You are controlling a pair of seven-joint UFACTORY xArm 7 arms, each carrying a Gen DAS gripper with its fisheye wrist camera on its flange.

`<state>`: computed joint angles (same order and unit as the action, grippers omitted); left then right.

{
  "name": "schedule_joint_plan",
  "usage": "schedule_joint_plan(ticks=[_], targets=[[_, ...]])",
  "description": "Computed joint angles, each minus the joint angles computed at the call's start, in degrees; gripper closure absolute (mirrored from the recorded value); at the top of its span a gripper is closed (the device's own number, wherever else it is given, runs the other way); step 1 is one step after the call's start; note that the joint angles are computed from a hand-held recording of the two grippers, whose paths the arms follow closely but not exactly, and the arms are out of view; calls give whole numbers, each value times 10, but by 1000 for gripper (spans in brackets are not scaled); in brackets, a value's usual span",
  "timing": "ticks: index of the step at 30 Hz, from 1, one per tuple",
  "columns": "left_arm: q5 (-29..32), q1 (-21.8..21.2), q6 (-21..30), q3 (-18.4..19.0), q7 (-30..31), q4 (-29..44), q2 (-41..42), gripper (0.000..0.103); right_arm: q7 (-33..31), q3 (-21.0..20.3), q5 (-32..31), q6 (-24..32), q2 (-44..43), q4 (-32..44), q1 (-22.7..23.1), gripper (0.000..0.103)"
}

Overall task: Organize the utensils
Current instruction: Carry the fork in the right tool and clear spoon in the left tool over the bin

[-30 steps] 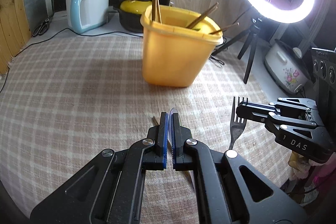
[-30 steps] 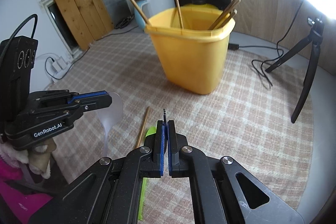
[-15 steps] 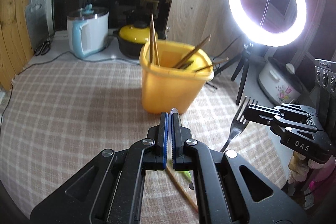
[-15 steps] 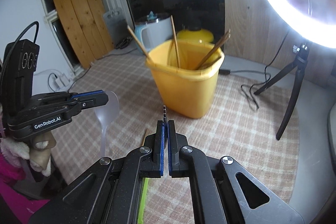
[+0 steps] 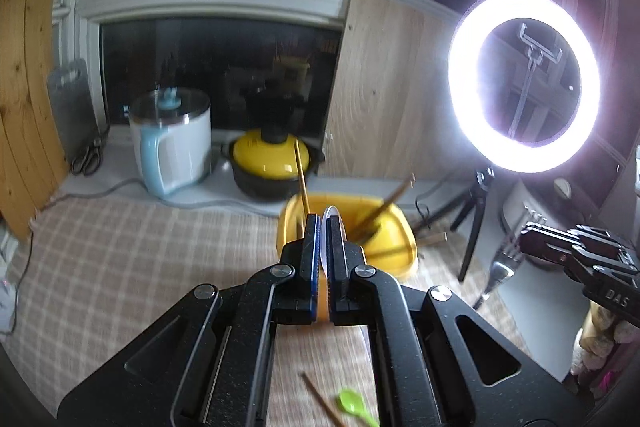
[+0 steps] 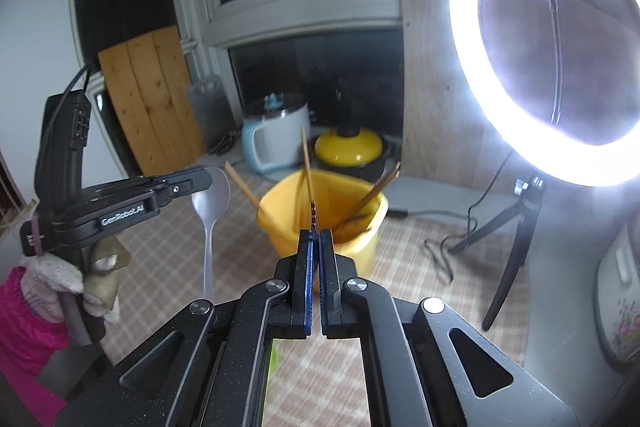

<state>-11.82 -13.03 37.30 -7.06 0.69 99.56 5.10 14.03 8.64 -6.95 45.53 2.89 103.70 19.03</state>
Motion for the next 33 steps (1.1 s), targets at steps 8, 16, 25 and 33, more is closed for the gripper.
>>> schedule_joint_plan(ticks=[8, 16, 25, 33], targets=[[52, -11, 13, 4, -28, 140, 97, 103, 5, -10, -29, 3, 45, 79, 3, 102], [80, -23, 48, 12, -40, 282, 190, 103, 1, -29, -55, 24, 116, 190, 24, 102], [107, -42, 114, 29, -44, 449, 301, 103, -16, -63, -76, 74, 218, 345, 55, 102], [114, -50, 151, 41, -38, 527, 355, 103, -40, -87, -52, 146, 305, 467, 64, 102]])
